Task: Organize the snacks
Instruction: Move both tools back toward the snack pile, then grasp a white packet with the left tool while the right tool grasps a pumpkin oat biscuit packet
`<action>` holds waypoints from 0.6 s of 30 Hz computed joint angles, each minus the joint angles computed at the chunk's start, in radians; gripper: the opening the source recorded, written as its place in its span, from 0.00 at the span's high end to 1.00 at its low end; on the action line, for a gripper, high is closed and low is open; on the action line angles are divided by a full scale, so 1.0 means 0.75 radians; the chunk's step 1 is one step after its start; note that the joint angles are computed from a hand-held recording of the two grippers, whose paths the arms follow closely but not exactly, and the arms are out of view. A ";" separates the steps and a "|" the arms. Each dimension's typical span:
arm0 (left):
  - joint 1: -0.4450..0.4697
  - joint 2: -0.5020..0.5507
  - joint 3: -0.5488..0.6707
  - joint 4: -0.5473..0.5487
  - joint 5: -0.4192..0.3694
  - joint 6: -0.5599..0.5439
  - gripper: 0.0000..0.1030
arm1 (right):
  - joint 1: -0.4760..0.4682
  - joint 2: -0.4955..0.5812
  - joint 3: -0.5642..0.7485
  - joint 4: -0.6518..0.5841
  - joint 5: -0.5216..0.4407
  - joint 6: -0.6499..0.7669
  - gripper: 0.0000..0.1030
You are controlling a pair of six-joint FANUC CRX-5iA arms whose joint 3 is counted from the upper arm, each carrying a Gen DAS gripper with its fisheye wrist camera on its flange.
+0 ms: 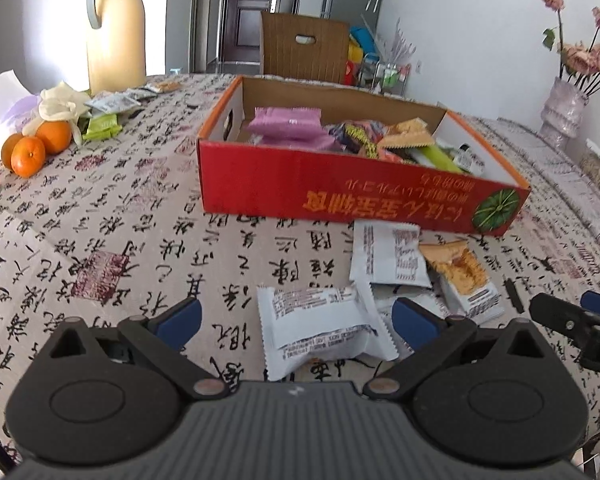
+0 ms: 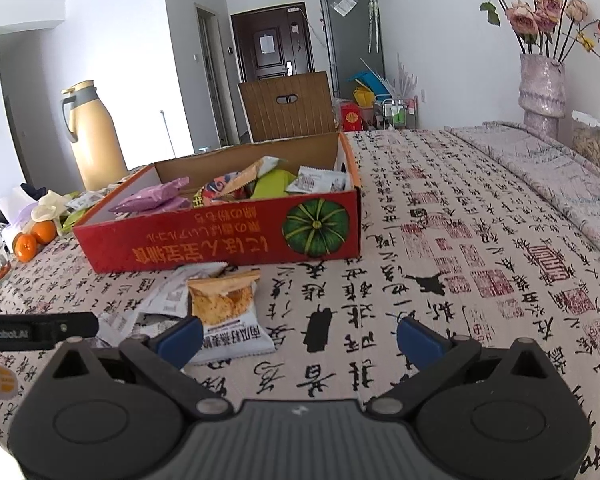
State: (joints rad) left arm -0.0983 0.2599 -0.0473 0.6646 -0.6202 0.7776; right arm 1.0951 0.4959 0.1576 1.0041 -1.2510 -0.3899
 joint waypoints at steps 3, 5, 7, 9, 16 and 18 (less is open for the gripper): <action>-0.005 0.020 0.033 -0.057 -0.014 0.066 0.00 | -0.003 -0.003 -0.008 -0.009 0.012 -0.004 0.00; -0.009 0.031 0.052 -0.095 -0.019 0.105 0.00 | -0.005 -0.002 -0.010 -0.017 0.019 -0.005 0.00; -0.014 0.042 0.072 -0.135 -0.023 0.142 0.00 | -0.009 -0.001 -0.011 -0.026 0.026 -0.004 0.00; -0.019 0.055 0.097 -0.184 -0.030 0.194 0.00 | -0.013 -0.001 -0.012 -0.035 0.032 -0.002 0.00; -0.026 0.070 0.109 -0.226 -0.008 0.253 0.01 | -0.021 0.004 -0.009 -0.061 0.043 0.008 0.00; -0.028 0.064 0.091 -0.208 0.013 0.225 0.07 | -0.022 0.007 -0.006 -0.066 0.045 0.011 0.00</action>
State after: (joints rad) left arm -0.1196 0.3077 0.0212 0.5087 -0.6103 0.9461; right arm 1.0783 0.5009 0.1533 0.9550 -1.2174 -0.3816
